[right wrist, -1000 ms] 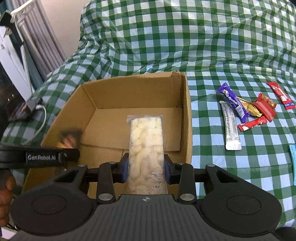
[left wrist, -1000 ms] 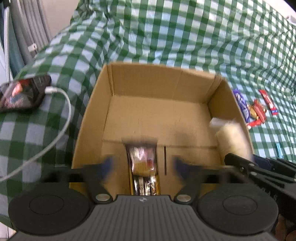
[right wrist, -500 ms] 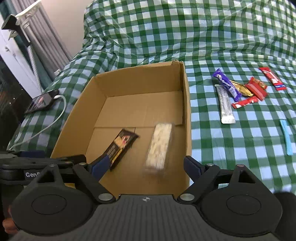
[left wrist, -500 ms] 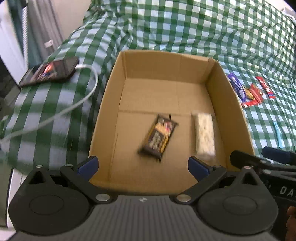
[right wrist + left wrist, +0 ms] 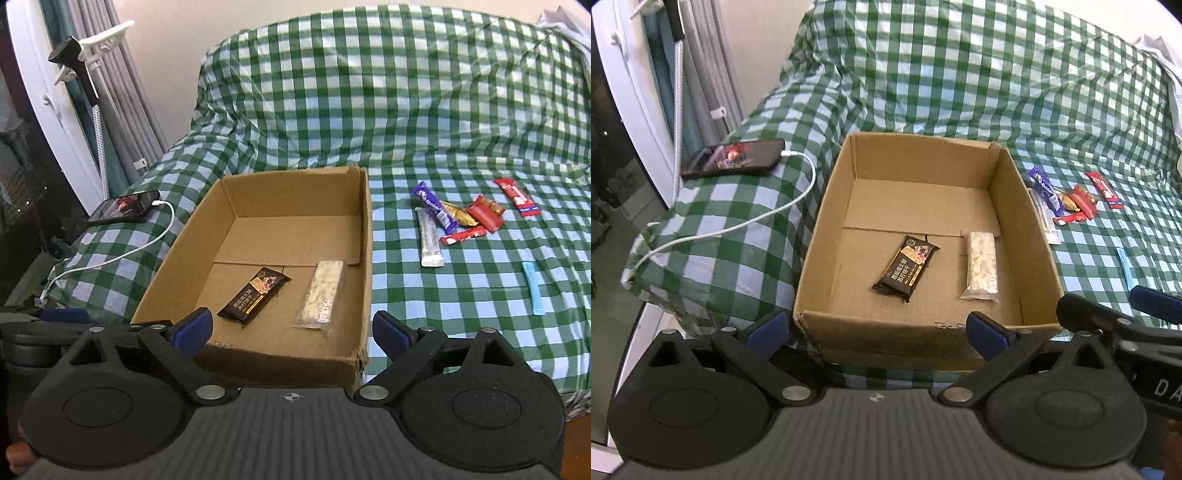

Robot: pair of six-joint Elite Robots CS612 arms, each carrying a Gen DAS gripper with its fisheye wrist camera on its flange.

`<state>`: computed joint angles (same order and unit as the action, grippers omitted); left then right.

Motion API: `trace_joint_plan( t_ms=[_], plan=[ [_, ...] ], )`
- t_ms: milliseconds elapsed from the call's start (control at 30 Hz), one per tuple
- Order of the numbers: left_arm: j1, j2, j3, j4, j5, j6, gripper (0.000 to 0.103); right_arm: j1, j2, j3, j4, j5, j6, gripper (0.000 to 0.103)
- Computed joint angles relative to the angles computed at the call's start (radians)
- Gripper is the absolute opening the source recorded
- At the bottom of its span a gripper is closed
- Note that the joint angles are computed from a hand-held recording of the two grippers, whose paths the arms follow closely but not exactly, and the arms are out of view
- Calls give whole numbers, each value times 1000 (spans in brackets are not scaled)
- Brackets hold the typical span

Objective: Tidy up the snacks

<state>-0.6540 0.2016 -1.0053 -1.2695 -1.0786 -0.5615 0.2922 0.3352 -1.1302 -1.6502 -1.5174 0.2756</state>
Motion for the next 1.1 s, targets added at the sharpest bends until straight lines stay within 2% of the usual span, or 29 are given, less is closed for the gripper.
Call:
trace_joint_plan(
  t_ms=[400,1100],
  plan=[
    [-24,27,-83,24,46,-11,103,10,29,-83,-1,-35,-20,96],
    [-30,30,-94,27,55,-7,103,9,32,-101,2,-40,-23,97]
  ],
)
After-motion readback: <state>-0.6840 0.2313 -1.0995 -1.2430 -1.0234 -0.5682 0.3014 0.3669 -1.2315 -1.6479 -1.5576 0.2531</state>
